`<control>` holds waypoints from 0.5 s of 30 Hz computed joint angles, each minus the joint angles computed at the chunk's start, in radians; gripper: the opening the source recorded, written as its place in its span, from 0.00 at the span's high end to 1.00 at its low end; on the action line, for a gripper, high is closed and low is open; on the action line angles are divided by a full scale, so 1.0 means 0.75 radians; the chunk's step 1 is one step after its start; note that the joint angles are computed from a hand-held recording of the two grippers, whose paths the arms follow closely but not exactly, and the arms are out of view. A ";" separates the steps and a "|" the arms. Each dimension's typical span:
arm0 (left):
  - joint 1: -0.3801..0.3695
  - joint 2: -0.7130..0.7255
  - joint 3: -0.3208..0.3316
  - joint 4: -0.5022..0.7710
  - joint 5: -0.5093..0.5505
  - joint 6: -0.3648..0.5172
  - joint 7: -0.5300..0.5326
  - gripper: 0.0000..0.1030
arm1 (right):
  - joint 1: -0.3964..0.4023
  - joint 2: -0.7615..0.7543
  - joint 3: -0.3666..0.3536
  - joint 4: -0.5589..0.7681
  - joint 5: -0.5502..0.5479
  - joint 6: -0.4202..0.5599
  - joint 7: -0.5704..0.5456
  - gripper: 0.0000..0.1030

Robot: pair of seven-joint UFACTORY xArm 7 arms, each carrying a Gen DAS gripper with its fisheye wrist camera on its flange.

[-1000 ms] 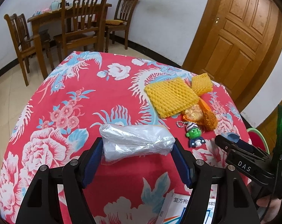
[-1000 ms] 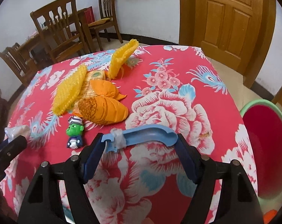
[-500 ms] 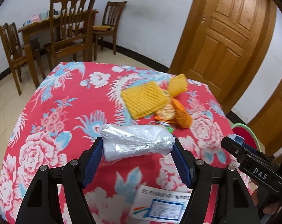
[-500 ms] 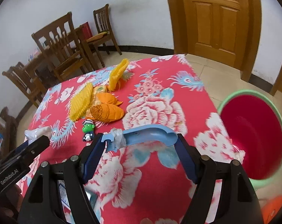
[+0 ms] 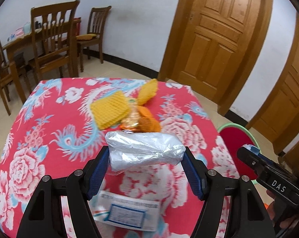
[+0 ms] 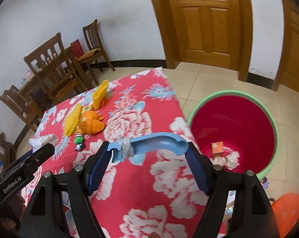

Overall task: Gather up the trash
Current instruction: 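Carry the blue clip over the red bucket and open the right tool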

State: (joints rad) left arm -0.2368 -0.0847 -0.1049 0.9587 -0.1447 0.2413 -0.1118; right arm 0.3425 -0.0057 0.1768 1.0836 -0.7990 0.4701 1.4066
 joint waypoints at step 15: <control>-0.077 0.088 -0.068 0.117 0.130 0.040 -0.090 0.29 | -0.204 -0.237 0.029 -0.287 0.044 -0.017 0.083 0.25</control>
